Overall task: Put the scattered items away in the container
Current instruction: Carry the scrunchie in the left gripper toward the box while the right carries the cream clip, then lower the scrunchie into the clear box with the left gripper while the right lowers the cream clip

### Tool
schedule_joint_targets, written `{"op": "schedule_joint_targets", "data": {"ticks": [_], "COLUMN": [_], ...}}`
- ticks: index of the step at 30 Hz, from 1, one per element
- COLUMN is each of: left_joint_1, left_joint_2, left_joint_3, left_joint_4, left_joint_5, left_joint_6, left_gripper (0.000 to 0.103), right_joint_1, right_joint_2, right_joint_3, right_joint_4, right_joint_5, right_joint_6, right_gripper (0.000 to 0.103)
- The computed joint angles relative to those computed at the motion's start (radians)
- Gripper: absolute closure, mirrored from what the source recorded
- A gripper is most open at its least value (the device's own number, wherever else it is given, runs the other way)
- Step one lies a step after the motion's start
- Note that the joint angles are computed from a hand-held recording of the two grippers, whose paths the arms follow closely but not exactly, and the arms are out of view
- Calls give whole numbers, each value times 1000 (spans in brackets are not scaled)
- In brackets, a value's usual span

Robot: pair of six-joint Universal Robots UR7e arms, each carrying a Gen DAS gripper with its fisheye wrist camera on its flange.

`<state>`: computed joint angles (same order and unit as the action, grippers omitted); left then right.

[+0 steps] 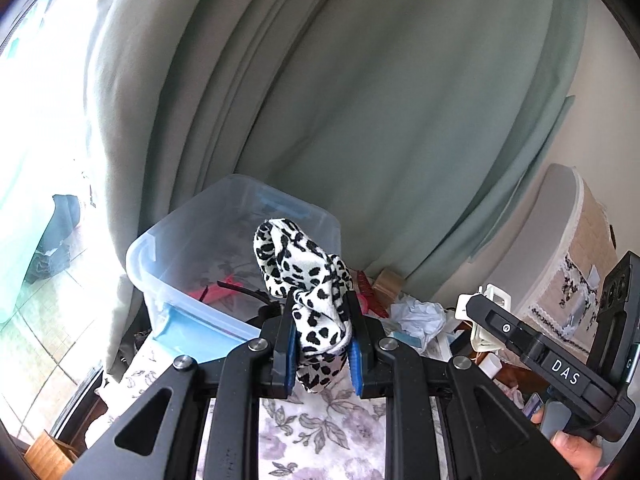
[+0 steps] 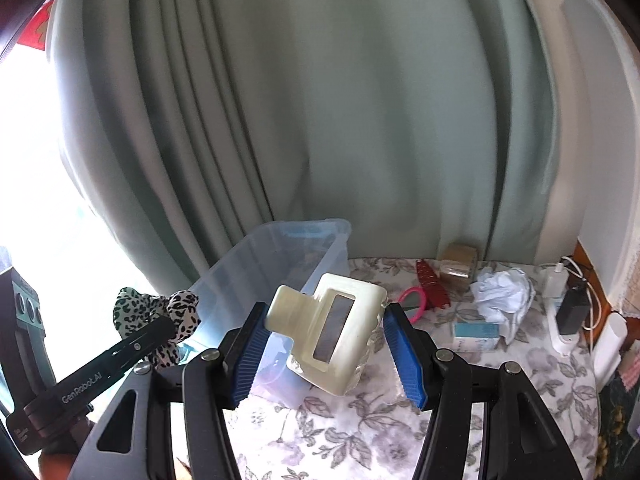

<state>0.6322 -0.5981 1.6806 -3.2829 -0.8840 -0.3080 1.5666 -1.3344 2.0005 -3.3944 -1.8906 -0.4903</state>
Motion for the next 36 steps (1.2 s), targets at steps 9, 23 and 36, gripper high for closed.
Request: {"op": "schedule_joint_targets", "data": {"ticks": [9, 23, 36], "left_joint_1": [25, 56, 81], "left_joint_2": [-5, 13, 34], "left_joint_3": [3, -23, -71], "left_joint_4": [-8, -25, 48], "left_joint_5": [4, 19, 19], "left_joint_6": [-9, 14, 2], "left_gripper": [82, 82, 82], "right_joint_1": [14, 37, 24], "right_joint_2": [59, 172, 255], "right_joint_3": [-55, -163, -247], "right_joint_4": [53, 157, 235], "right_joint_5": [-3, 17, 26], "right_joint_6": [-14, -50, -49], "right_gripper": [41, 41, 41]}}
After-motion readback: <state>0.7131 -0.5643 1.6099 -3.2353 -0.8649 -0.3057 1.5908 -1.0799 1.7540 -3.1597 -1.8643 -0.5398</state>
